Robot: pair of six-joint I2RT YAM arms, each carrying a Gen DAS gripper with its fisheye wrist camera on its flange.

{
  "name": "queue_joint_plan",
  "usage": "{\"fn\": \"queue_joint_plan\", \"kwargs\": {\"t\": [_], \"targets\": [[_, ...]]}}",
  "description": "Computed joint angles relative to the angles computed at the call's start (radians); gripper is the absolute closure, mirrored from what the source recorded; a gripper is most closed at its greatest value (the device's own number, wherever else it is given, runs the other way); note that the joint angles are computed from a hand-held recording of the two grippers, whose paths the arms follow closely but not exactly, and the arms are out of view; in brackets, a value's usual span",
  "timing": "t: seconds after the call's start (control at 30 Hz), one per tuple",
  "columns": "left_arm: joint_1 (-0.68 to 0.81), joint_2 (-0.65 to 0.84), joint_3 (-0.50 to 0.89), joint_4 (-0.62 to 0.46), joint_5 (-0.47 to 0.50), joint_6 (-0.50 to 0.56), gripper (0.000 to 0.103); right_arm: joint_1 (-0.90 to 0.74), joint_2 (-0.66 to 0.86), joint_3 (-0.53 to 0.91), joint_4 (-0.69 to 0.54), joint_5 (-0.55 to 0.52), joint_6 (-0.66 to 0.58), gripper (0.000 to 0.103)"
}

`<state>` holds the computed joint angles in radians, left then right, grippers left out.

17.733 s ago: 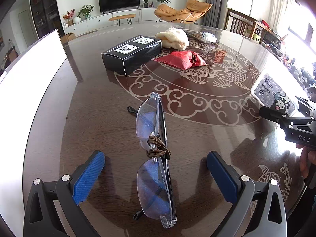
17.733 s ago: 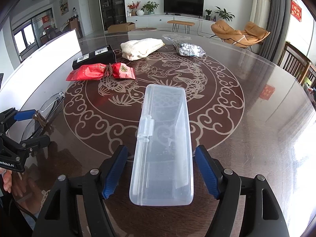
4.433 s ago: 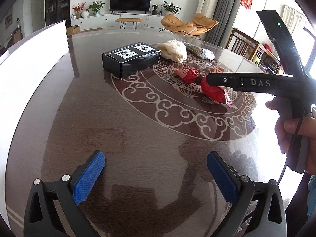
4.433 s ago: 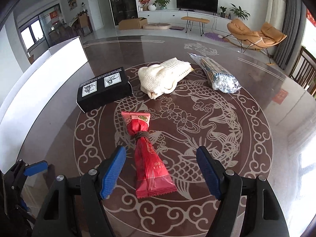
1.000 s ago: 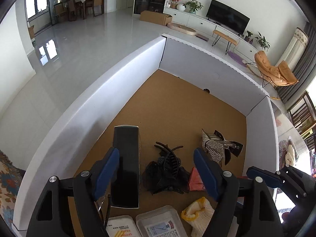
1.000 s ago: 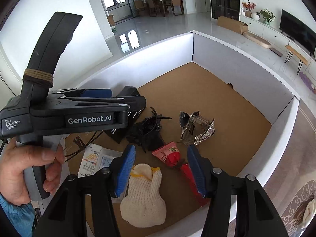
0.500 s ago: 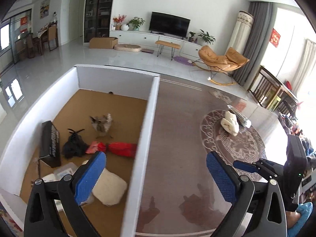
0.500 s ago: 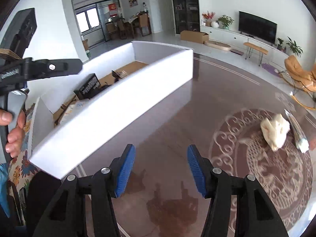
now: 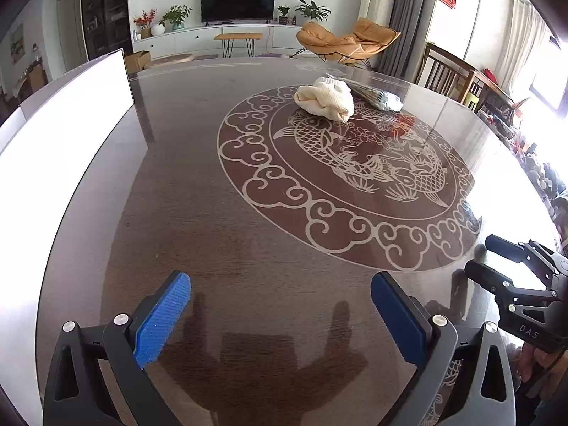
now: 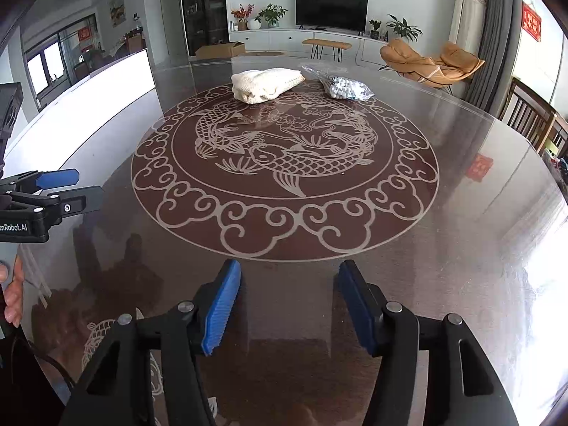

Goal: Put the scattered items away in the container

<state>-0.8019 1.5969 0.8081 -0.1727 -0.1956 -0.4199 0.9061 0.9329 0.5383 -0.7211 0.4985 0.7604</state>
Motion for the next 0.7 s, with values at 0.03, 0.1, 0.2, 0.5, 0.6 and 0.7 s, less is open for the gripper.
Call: {"fn": "queue_joint_plan", "kwargs": {"t": [0.03, 0.1, 0.2, 0.5, 0.6, 0.7], "targets": [[0.002, 0.008, -0.005, 0.010, 0.003, -0.004, 0.000, -0.007, 0.006, 0.001, 0.007, -0.004, -0.004, 0.041], [-0.001, 0.025, -0.009, 0.025, 0.003, -0.004, 0.000, -0.016, 0.027, 0.001, 0.033, -0.012, -0.014, 0.037], [-0.017, 0.031, -0.005, 0.036, -0.016, 0.009, 0.000, -0.029, 0.058, -0.003, 0.076, -0.026, -0.033, 0.032], [-0.024, 0.085, 0.054, -0.025, -0.049, -0.002, 0.000, -0.027, 0.076, -0.011, 0.102, -0.028, -0.033, 0.030], [-0.035, 0.097, 0.068, -0.044, -0.065, 0.004, 0.000, -0.028, 0.077, -0.011, 0.103, -0.028, -0.033, 0.030], [-0.034, 0.095, 0.067, -0.046, -0.065, 0.005, 0.000, -0.028, 0.077, -0.012, 0.105, -0.028, -0.034, 0.030]]}}
